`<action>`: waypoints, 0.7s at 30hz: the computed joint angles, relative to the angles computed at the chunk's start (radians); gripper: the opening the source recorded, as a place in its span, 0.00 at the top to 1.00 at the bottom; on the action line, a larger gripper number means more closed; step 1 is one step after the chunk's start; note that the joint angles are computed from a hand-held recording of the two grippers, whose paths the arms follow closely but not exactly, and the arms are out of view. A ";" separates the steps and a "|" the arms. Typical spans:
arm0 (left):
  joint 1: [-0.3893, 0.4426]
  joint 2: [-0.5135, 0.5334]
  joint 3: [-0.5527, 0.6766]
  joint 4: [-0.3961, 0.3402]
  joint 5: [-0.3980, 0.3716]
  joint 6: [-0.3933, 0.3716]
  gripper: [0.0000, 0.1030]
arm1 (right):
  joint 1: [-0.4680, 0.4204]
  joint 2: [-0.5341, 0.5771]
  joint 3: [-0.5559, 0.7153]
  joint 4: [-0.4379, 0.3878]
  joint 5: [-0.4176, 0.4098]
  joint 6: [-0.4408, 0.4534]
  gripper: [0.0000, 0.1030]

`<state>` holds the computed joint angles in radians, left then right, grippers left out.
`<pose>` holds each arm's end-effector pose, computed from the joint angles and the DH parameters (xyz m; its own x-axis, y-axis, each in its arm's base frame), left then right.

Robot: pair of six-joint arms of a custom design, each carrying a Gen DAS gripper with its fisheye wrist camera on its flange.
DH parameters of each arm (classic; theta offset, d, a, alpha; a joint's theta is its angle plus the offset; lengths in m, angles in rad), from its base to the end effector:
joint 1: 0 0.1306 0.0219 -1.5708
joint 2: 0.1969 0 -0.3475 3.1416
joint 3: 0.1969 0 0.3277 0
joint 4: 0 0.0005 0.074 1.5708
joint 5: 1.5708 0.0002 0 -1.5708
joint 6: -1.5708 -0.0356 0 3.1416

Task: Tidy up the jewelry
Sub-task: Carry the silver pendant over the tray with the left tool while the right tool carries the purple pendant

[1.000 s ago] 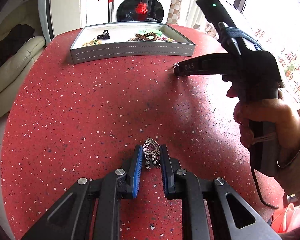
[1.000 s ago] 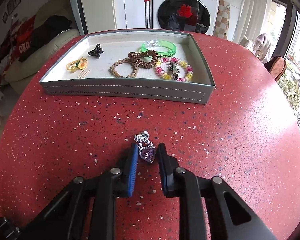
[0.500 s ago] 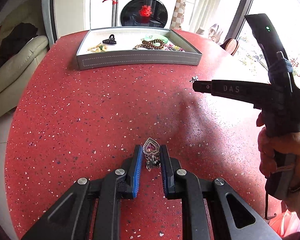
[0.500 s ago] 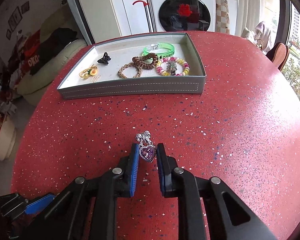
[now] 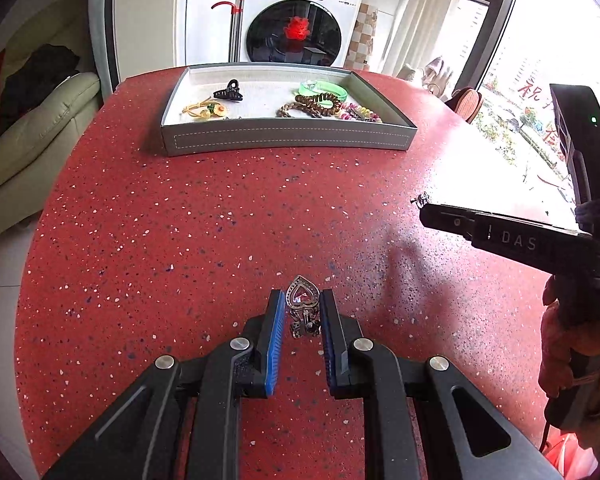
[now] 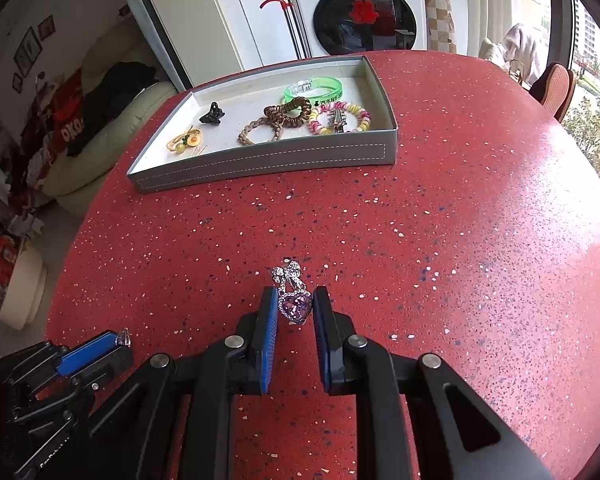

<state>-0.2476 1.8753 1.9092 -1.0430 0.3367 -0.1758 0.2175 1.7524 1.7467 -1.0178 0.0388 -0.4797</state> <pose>0.5531 -0.1525 0.3553 -0.7376 0.3567 -0.5733 0.5392 0.8222 -0.1822 0.5227 0.1136 0.3580 -0.8301 0.2888 -0.4769 0.2110 0.9545 0.2108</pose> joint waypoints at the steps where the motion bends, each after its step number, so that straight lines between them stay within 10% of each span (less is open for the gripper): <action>1: 0.000 0.004 0.007 -0.001 0.001 0.001 0.65 | 0.000 0.000 0.002 -0.002 0.001 0.000 0.81; 21: 0.014 0.203 0.395 -0.093 -0.023 0.007 0.65 | -0.021 0.050 0.143 -0.052 -0.009 0.024 0.81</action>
